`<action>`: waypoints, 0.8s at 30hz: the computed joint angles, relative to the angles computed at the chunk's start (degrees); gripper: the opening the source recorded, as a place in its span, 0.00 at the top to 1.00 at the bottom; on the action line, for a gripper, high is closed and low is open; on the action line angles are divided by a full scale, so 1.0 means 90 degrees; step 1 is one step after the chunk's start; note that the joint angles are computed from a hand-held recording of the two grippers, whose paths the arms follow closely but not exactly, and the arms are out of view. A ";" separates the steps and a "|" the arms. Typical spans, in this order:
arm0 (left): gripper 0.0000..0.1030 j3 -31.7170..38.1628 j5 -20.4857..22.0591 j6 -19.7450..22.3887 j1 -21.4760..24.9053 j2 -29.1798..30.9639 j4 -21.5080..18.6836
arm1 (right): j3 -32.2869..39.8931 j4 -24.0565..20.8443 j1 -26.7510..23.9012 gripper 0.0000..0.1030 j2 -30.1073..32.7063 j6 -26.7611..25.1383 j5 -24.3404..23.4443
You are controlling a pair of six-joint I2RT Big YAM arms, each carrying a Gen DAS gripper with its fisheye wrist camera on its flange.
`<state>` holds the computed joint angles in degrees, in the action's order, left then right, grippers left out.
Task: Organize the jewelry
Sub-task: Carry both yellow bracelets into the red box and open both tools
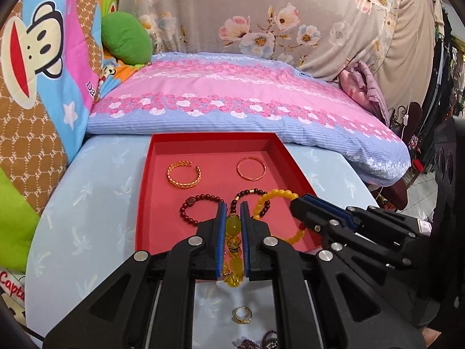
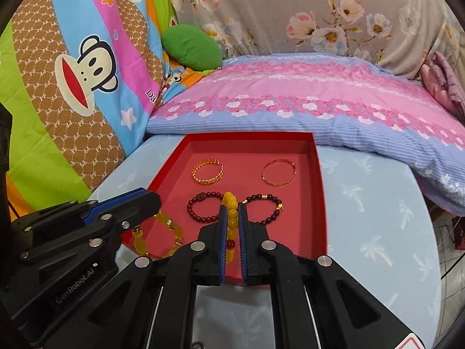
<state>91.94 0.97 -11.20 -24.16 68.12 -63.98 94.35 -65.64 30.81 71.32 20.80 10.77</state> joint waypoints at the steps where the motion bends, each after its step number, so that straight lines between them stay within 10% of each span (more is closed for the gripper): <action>1: 0.91 -0.0022 0.0011 0.0012 0.0024 0.0027 0.0010 | -0.0031 0.0003 -0.0011 0.93 0.0027 0.0001 -0.0015; 20: 0.90 -0.0237 -0.0125 0.0180 0.0188 0.0425 0.0055 | -0.0355 0.0027 -0.0214 0.93 0.0259 -0.0130 -0.0107; 24: 0.89 -0.0422 -0.0250 0.0062 0.0268 0.0391 0.0127 | -0.0559 0.0016 -0.0331 0.80 0.0157 0.0025 -0.0036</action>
<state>88.14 -1.28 -10.64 -21.75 71.64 -62.83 89.32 -65.50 27.82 72.73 21.03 10.44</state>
